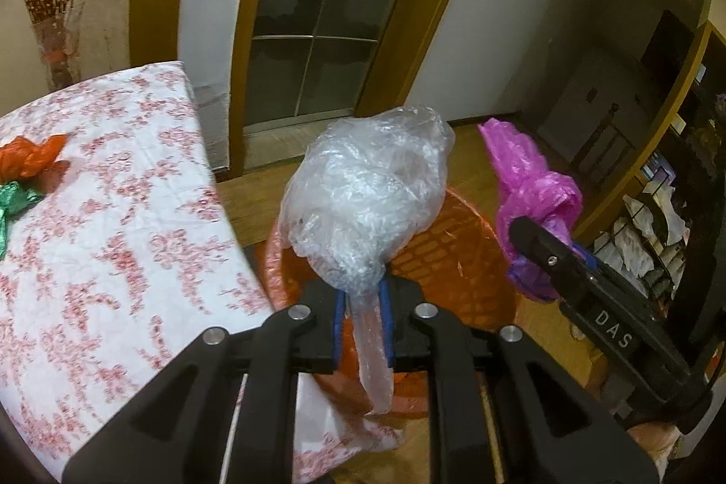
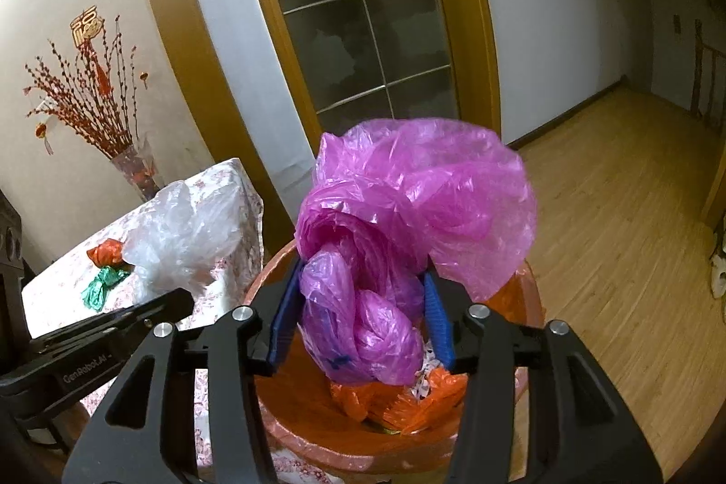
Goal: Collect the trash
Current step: 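Carry both bags over the orange basket and open both tools to drop them, then move the left tool back to the table and close on the green bag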
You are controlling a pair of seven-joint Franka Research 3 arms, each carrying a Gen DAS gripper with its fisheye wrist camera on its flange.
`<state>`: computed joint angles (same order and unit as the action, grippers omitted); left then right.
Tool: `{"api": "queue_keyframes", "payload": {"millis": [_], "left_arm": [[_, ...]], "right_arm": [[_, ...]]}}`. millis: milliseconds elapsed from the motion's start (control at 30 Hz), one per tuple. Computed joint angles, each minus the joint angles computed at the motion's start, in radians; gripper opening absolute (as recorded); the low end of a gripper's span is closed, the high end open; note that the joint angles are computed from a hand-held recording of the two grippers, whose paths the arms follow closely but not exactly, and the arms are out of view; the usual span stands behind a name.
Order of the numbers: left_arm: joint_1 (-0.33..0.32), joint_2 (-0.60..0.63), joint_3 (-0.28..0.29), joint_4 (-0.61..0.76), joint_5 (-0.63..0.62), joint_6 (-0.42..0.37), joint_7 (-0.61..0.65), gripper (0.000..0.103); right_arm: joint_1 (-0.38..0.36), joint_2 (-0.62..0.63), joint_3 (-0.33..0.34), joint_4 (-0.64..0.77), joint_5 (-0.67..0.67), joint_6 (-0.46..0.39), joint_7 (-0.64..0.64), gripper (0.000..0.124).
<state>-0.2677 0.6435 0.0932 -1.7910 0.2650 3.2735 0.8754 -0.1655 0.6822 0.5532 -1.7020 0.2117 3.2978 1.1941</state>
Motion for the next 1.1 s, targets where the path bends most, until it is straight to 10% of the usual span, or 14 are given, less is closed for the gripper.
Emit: {"api": "queue_keyframes", "payload": {"millis": [233, 333, 667, 1100], "left_arm": [[0.075, 0.073, -0.090, 0.105, 0.019, -0.088, 0.027, 0.028], [0.046, 0.070, -0.047, 0.091, 0.023, -0.088, -0.003, 0.038], [-0.243, 0.005, 0.338, -0.074, 0.084, -0.069, -0.175, 0.059], [-0.407, -0.011, 0.695, -0.248, 0.153, -0.119, -0.376, 0.063]], "right_arm": [[0.033, 0.014, -0.055, 0.031, 0.050, -0.029, 0.000, 0.067], [0.041, 0.000, -0.076, 0.014, 0.064, -0.015, 0.005, 0.073], [0.059, -0.011, -0.092, 0.002, 0.047, -0.004, 0.020, 0.079], [0.083, -0.007, -0.058, 0.006, 0.047, -0.059, -0.052, 0.079]]}}
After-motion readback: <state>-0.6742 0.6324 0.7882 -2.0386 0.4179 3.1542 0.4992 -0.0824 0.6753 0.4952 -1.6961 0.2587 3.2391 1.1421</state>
